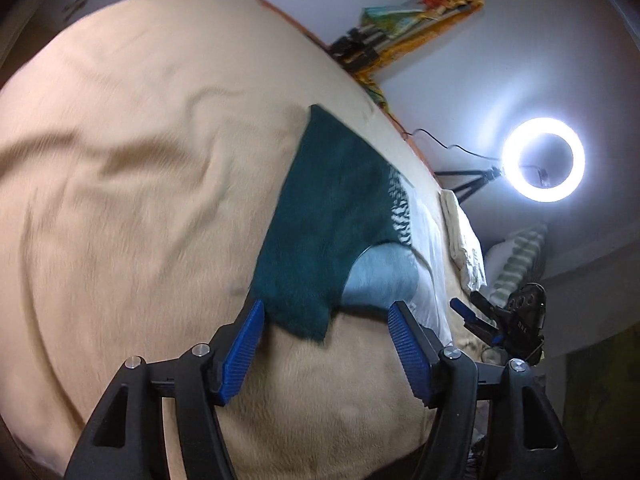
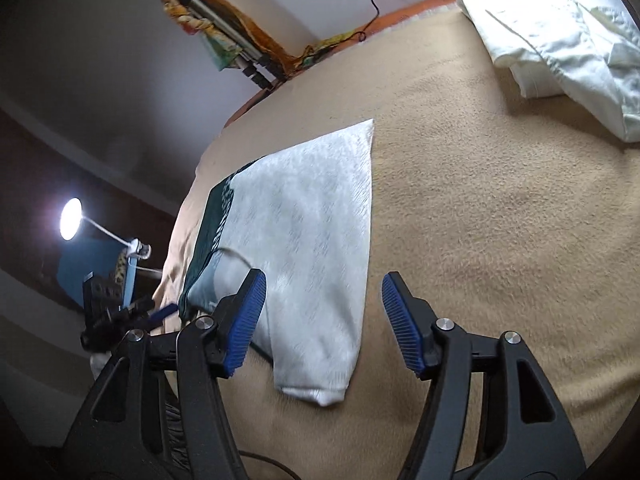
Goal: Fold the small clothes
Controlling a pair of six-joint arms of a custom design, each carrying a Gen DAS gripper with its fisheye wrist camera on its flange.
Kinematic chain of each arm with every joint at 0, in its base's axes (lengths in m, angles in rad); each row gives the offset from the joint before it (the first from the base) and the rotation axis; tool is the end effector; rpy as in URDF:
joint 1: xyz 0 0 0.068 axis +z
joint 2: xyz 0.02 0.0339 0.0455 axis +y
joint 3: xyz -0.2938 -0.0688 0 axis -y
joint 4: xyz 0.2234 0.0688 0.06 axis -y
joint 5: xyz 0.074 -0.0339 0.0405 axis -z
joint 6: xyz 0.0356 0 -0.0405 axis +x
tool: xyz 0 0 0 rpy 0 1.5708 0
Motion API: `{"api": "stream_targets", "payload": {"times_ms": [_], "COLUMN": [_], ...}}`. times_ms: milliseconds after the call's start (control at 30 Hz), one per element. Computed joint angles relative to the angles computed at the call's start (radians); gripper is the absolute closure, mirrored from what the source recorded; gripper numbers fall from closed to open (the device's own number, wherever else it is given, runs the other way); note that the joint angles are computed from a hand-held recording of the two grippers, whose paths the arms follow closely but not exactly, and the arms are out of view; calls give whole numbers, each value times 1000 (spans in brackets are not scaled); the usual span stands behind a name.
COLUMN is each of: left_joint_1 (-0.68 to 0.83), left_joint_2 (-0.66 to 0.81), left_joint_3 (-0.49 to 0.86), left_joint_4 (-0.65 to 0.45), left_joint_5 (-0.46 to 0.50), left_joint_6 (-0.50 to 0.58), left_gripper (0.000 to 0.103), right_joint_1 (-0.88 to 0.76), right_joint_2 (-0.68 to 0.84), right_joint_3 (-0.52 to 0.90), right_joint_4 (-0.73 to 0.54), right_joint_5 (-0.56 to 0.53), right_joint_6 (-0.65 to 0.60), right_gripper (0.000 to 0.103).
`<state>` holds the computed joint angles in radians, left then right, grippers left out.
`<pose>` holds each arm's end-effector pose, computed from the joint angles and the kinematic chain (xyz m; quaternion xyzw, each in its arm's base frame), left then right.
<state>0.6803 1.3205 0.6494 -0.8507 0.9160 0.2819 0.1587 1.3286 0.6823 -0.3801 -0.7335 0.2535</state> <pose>0.1454 0.0813 0.2106 -0.1668 0.8811 -0.3817 0.2240 0.2096 0.0577 0.2262 -0.0537 0.9027 0.3894 0.1750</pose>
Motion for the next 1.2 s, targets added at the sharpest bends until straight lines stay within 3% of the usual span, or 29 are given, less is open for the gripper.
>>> {"api": "stream_targets", "payload": {"times_ms": [167,333,567,767,867,933,1000,1067,1100,1167,1200], "left_joint_1": [6,-65,-214,-273,-287,-295,-304,-309,-309,-303,-301], "left_joint_2": [3,-10,-12,38,72,82,76,67,64,59,57], "left_joint_3": [-69,-113,-147,-149,-152,-157,-156,-154,-152,-153,-155], "left_joint_4": [42,256,544,681,727,749,740,724,716,697,694], "left_joint_5": [53,78,39,22,19,7,-17,-40,-48,-60,-59], "left_joint_6": [-56,-269,-547,-669,-697,-704,-689,-665,-651,-618,-611], "left_gripper": [35,35,38,53,69,80,87,91,92,94,94], "right_joint_1": [22,35,79,142,146,143,138,145,155,207,224], "right_joint_2": [104,174,262,318,337,352,364,350,337,274,246], "right_joint_3": [3,-12,-9,34,42,46,75,145,176,254,262], "right_joint_4": [113,272,474,538,552,562,506,344,270,87,61], "right_joint_5": [-13,-47,-56,-20,-20,-25,-32,22,74,301,371], "right_joint_6": [74,185,324,358,365,378,361,292,261,188,177], "right_gripper": [39,39,39,40,47,57,62,66,66,66,66]}}
